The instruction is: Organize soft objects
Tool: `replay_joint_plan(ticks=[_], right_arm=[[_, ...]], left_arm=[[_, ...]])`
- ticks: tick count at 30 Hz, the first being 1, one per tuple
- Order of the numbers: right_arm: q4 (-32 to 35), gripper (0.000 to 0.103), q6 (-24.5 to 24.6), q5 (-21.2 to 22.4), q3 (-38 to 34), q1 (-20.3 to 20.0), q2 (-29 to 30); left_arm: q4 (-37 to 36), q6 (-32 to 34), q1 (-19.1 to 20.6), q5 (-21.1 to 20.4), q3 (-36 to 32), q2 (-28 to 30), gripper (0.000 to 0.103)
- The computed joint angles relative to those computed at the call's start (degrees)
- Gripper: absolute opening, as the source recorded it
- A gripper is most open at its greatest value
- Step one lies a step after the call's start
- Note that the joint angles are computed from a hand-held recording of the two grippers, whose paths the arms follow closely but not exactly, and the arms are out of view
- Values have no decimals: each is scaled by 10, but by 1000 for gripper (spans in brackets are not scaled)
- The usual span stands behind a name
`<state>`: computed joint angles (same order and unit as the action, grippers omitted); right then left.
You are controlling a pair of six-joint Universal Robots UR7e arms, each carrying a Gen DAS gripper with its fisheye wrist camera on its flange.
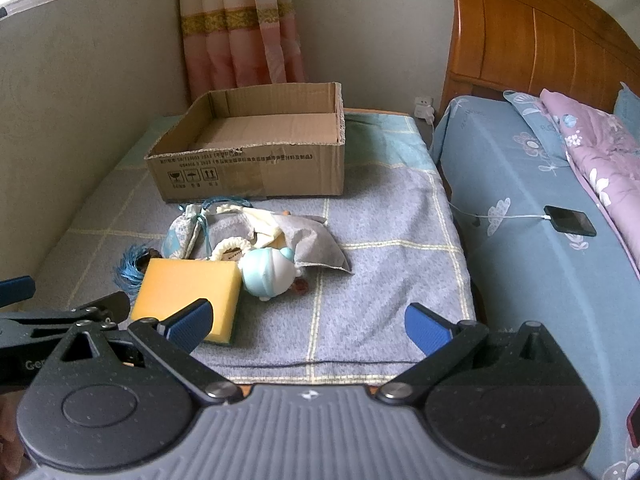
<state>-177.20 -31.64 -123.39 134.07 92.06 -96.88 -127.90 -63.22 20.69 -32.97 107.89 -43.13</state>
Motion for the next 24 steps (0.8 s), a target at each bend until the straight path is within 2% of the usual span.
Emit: replay_joint_plan(ticks=[8,15,24], right_arm=[[0,103,-7,10,-3,-8,9],[6,103,-13,24,-8,-18,18],[8,103,-30,59,-17,-39,28]], left_arm=[[-35,34,10,1,4,6,102],[-96,77,22,0,19,8,102],[-105,93,45,-2,15,14,102]])
